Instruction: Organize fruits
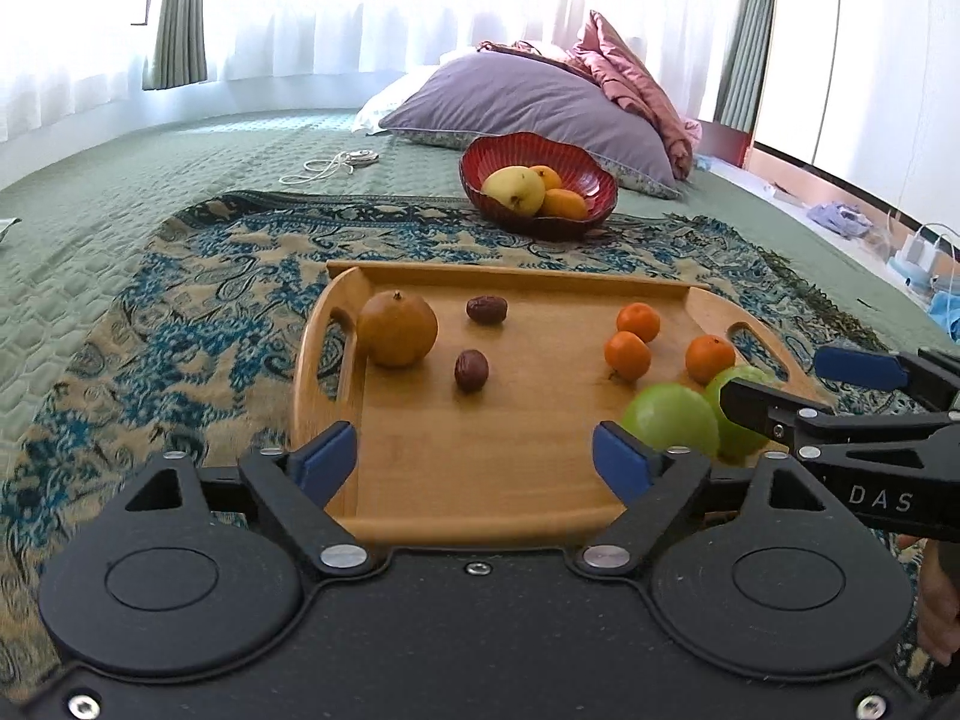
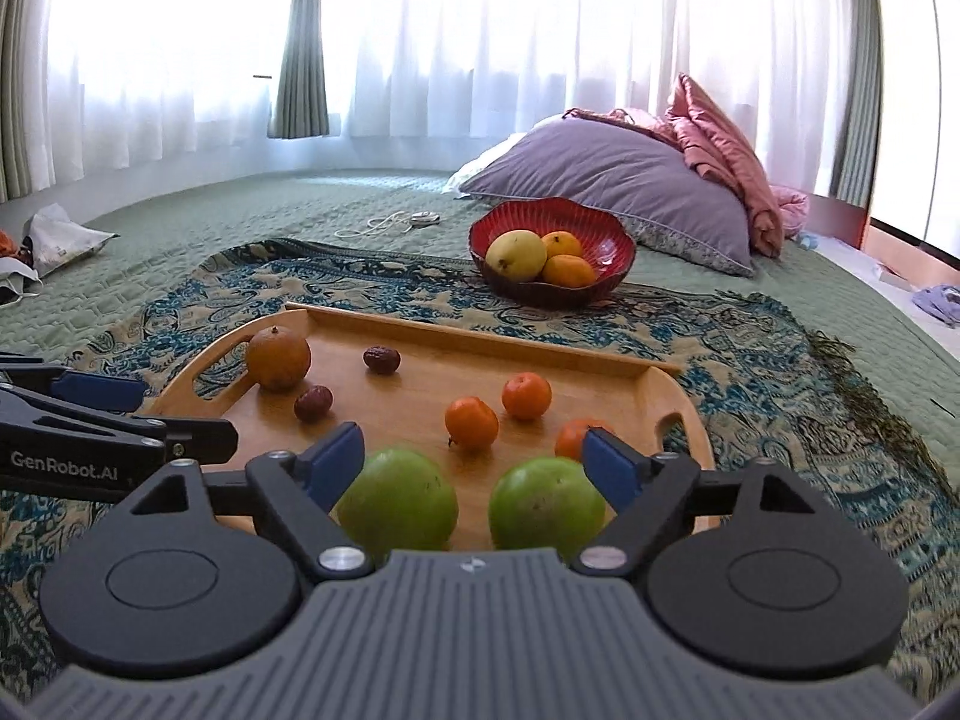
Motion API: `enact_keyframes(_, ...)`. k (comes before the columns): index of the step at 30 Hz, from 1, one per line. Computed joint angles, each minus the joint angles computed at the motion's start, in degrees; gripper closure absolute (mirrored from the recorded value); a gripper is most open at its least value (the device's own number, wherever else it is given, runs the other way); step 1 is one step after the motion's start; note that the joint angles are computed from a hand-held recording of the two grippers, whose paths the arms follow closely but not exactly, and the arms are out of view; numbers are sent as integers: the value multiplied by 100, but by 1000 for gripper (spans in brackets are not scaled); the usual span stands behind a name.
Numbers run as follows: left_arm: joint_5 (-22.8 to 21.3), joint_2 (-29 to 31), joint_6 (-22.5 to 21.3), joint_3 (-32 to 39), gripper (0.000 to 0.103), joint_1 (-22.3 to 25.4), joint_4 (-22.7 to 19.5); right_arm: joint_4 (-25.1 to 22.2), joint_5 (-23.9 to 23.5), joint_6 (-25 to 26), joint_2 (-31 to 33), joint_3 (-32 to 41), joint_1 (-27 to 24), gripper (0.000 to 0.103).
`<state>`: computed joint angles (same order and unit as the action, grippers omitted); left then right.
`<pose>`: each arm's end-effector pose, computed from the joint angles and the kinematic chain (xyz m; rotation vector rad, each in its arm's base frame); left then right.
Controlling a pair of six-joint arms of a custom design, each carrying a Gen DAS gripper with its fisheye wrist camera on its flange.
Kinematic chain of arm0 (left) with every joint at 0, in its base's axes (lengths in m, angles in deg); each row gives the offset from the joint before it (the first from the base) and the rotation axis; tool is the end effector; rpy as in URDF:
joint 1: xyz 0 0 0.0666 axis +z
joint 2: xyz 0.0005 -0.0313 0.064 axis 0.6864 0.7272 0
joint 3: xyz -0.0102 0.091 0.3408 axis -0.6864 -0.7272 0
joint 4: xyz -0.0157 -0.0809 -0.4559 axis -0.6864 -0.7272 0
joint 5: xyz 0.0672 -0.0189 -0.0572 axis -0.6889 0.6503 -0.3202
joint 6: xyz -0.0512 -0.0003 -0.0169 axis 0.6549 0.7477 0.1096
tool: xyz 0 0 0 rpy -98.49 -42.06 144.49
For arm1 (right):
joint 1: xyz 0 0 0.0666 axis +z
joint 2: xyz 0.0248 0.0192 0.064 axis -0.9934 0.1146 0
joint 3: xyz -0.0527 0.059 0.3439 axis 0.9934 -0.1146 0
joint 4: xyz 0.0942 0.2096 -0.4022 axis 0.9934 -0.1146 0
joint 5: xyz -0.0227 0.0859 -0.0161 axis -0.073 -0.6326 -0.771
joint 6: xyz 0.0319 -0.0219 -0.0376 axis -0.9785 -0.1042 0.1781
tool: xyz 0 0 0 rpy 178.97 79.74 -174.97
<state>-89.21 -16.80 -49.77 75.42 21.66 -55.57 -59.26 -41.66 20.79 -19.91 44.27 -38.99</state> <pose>0.3730 -0.1449 0.4360 0.1373 2.1764 -0.2184 0.3687 0.3343 0.4344 -0.1708 2.0664 0.0510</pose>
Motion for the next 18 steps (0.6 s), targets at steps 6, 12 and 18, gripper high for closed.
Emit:
enact_keyframes(6,-210,-323,80,-258,11,-118,-64,17,266,-348,-256,-328,163,12)
enact_keyframes(12,-626,-542,-16,-521,8,-302,-3,16,549,-490,-459,-607,301,10)
enact_keyframes(18,-814,-608,56,-703,7,-429,-43,10,798,-496,-564,-831,447,7)
